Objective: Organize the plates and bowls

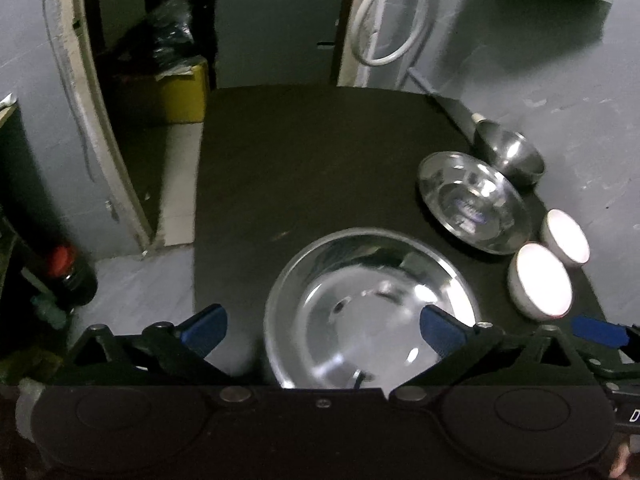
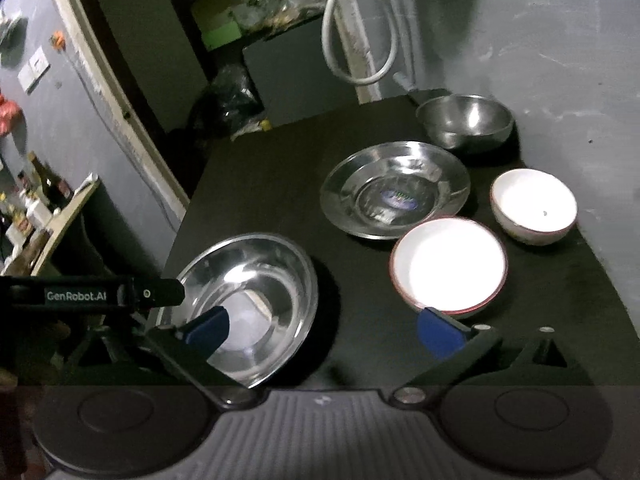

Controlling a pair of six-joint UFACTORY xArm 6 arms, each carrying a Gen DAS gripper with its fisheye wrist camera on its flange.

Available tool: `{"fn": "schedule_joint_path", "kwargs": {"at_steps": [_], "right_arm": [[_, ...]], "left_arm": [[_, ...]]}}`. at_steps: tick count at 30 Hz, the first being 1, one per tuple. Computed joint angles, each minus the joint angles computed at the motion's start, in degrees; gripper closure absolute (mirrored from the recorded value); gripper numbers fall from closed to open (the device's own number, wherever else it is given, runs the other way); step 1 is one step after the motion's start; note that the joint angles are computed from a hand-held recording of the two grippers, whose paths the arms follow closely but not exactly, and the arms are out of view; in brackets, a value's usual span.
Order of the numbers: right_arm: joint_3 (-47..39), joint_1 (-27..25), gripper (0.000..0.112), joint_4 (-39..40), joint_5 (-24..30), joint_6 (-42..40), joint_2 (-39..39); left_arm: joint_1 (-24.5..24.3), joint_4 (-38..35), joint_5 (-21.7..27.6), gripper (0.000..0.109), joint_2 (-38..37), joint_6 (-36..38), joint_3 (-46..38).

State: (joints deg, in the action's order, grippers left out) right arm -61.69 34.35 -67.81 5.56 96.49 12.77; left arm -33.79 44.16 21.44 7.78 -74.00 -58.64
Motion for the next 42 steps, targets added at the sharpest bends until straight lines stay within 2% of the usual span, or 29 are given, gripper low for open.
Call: {"fn": "schedule_joint_path", "kwargs": {"at_steps": [9,12,18,21,25,28,32,36,42], "right_arm": [[-1.11,-4.25,0.009,-19.15,-0.01,21.09,-0.62],[-2.48,-6.15,0.009,-19.88,-0.75,21.83,0.61],[-7.65,-10.50,0.010,-21.73,-4.41,24.33,5.15],[-10.12,-12.09,0.010,-18.87,-6.42,21.40,7.81],[-12.75,-13.48,0.011,-16.27,-9.20,20.51,10.94],[-14.45,-13.81,0.014,-14.88,-9.78,19.12,12.85],[-13.94,-13.99,0.025,-2.27,-11.21,7.37,14.64],[-13.75,-13.44,0.032,5.39,-10.18,0.15,15.53],[-13.12,-12.35,0.043,16.88,-8.87,-10.40,16.34]], "left_arm": [[1.05,-2.33,-3.43,0.006,7.87,4.89,-9.83],[1.47,-7.47,-4.49,0.006,12.16,10.40,-15.02],[1.91,-17.34,-2.48,0.006,22.30,23.00,-28.56],[2.19,-30.09,-2.60,0.006,27.93,36.29,-35.36],[2.56,-35.98,-1.47,0.006,32.86,42.53,-41.56],[2.63,-35.79,1.22,0.006,36.20,43.38,-46.57],[2.68,-36.28,9.30,0.007,40.12,43.10,-54.00],[2.78,-37.24,9.75,0.009,41.01,43.23,-54.99],[2.38,-38.07,10.53,0.020,42.20,44.09,-56.76]]}}
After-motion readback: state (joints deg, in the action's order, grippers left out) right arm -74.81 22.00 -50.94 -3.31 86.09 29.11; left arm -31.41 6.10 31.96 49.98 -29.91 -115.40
